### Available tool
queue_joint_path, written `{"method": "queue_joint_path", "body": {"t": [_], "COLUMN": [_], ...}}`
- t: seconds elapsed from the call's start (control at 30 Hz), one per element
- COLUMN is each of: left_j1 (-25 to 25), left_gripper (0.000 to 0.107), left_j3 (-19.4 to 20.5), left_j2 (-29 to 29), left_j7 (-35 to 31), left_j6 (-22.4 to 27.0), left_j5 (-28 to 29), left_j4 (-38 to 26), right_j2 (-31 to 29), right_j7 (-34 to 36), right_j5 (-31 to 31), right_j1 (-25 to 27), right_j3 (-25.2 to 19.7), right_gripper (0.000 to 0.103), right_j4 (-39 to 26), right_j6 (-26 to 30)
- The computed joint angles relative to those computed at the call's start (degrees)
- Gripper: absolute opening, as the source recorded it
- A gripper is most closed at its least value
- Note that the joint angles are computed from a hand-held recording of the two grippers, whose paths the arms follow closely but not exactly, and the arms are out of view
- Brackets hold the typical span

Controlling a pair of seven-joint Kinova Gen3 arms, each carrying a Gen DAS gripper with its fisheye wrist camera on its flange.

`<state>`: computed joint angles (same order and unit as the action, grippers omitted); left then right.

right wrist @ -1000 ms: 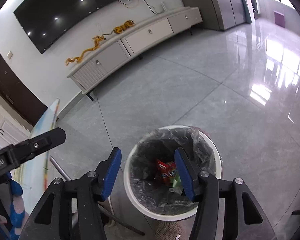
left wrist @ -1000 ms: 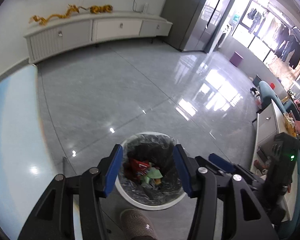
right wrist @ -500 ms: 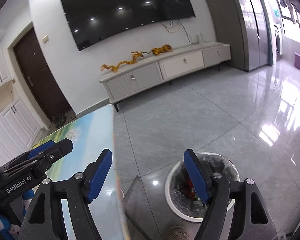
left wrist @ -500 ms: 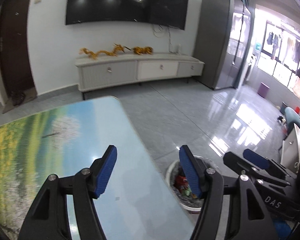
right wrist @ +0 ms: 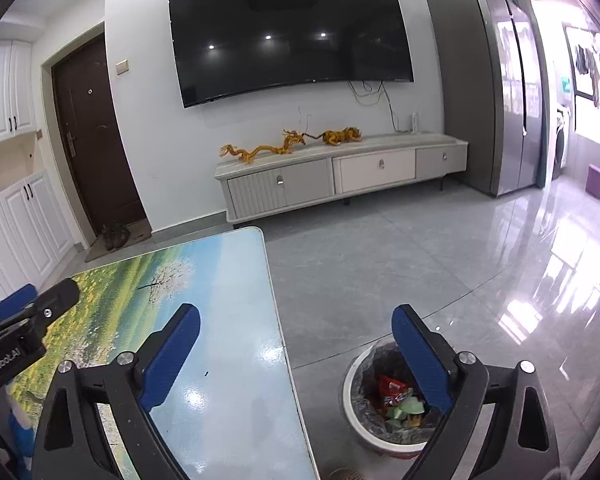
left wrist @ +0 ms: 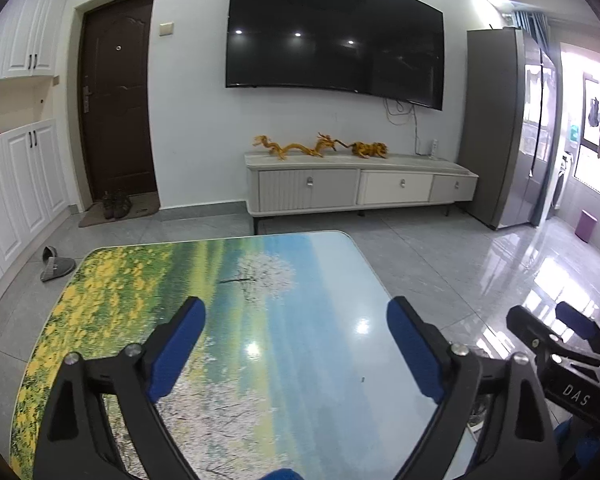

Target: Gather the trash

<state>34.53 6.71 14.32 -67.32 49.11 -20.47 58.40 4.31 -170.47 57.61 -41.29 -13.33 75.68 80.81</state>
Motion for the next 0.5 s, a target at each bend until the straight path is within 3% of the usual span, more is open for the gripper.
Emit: {"method": "queue_joint_path", "body": {"t": [0.23,0.5], "left_j1": [0.3,-0.3], "left_gripper": [0.102,0.102], "left_j3": [-0.7,0.1], "left_j2": [-2.3,-3.7], "left_j7": [4.9,8.2], "left_j6": [-2.0,-3.8], "left_j5": [-4.0,-6.7], "left_j4": [3.1,5.8], "right_j2": [3.7,4.4], "right_j7": [1.3,0.5], "right_j5": [5.7,7.7], "right_j1": [-5.1,-7.8], "right_j3": [0.5,1.9], "right_gripper": [0.102,0.103], "right_j4": [-4.1,-3.8], "right_j6": [6.7,8.7]}}
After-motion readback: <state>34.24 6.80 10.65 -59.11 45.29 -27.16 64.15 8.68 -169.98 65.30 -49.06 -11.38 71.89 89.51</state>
